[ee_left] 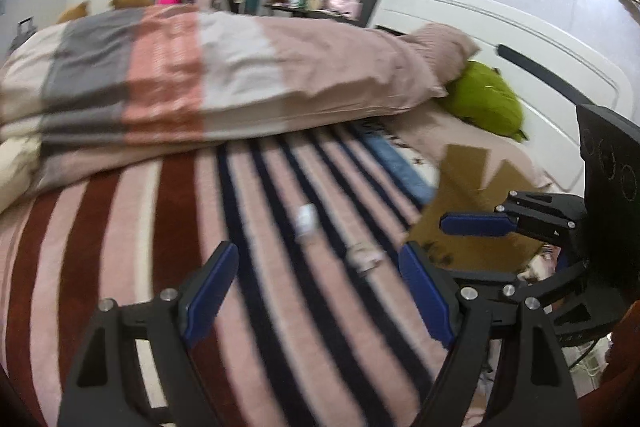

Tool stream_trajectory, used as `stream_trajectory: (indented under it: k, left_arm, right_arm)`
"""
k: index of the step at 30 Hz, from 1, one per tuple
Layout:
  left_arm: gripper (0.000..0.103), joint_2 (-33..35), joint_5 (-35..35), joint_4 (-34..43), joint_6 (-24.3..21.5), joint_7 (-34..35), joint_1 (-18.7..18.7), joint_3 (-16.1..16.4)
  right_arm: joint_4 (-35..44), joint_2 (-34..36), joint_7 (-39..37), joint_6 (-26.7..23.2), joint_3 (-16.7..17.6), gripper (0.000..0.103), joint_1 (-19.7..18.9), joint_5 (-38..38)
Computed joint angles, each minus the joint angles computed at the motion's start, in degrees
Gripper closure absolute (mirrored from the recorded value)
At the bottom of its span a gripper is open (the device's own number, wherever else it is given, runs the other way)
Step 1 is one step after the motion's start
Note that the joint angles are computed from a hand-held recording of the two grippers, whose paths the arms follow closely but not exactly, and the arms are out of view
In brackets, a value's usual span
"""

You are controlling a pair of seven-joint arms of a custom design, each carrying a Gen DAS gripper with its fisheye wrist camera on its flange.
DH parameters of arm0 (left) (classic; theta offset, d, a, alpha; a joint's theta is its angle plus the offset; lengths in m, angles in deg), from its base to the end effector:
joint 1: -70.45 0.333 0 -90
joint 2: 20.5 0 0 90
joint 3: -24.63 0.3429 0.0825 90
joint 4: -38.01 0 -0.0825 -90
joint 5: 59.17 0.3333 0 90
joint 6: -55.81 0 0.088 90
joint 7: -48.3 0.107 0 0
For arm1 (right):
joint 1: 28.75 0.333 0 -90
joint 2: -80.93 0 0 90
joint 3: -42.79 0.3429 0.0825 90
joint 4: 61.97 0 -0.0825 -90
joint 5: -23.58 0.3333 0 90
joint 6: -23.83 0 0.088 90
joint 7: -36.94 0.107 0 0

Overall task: Organize rigid objects
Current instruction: 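Reach the right gripper to the small white bottle and grasp it, then carry the white bottle with the right gripper into the box, release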

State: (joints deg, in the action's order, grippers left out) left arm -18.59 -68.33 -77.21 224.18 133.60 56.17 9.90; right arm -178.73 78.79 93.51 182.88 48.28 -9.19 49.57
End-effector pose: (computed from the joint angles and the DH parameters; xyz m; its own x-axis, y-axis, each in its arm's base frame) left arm 0.5011 -0.2635 0.5958 -0.3625 -0.9074 0.2125 -0.6525 0.0842 -0.7531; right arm 0.4996 0.2133 0.5960 0.6118 -0.7910 0.0093 -0.5352 -0.4226 -0.7314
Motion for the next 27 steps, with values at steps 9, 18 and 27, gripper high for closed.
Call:
stream_trajectory:
  k: [9,18,27]
  left_arm:
    - [0.022,1.4,-12.1,-6.7,4.5,9.7,3.3,-0.1]
    - [0.022,5.7,-25.8,-5.2,5.8,22.3,8.1,-5.5]
    - [0.022,6.4,-25.6,-4.5,4.9,21.6,10.0,-7.4]
  right_arm:
    - [11.7,17.2,18.7,-2.7,-1.7,0.055,4.1,-11.1]
    - [22.4,31.3,38.1,2.0,-9.2,0.054,6.2,-22.2]
    - [24.4,33.3,37.3,3.5,-7.9,0.083,4.4,-23.9]
